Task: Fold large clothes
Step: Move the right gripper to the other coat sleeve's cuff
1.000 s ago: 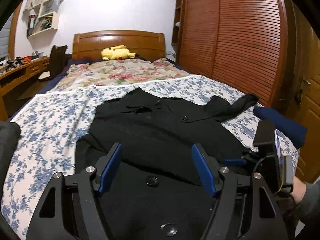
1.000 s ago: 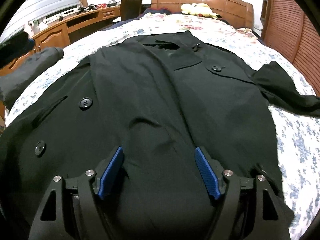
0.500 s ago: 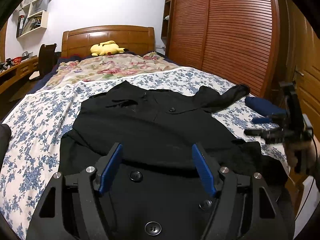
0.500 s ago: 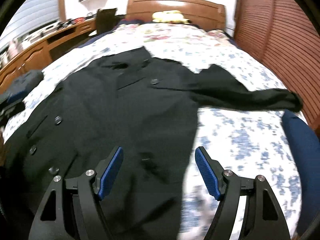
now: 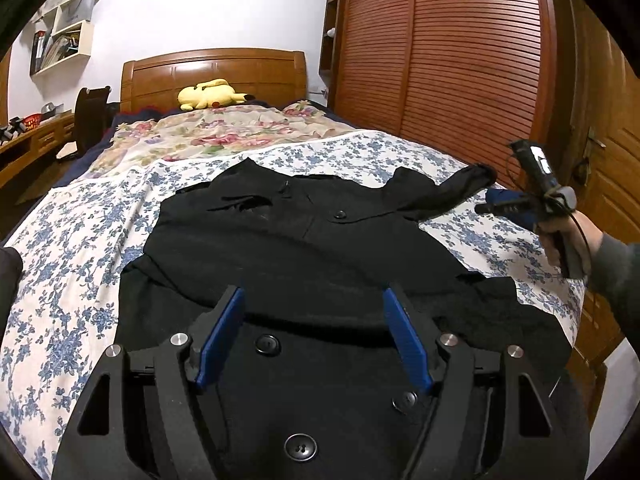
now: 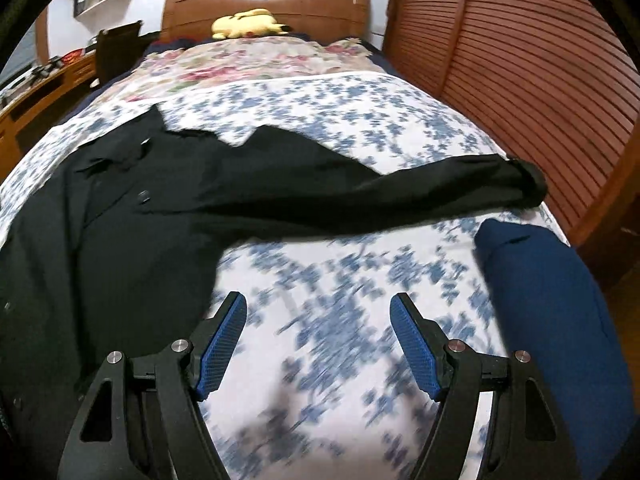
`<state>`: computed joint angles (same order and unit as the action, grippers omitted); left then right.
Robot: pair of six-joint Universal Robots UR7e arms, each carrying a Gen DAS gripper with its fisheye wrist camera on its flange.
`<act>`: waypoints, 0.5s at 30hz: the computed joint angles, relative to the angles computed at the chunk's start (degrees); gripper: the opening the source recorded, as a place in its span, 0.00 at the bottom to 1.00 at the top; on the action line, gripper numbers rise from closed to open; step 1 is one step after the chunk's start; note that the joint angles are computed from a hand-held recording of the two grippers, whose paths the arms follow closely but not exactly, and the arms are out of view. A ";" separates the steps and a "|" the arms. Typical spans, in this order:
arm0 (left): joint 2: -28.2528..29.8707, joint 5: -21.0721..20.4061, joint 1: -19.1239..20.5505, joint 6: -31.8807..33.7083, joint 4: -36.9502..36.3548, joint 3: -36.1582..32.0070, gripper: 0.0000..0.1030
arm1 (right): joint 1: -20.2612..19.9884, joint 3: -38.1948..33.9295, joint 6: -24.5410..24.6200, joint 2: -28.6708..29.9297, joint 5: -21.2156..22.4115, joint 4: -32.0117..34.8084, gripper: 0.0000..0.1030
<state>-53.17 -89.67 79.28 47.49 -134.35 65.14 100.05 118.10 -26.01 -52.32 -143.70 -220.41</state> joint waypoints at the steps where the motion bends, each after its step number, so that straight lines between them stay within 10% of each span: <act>1: 0.17 0.15 0.01 0.03 0.12 -0.22 0.71 | -0.43 -0.73 0.27 -0.24 0.10 0.44 0.74; 15: 2.26 2.65 -0.21 -0.29 0.77 -2.35 0.71 | -9.74 -9.91 10.24 -2.83 5.44 9.10 0.76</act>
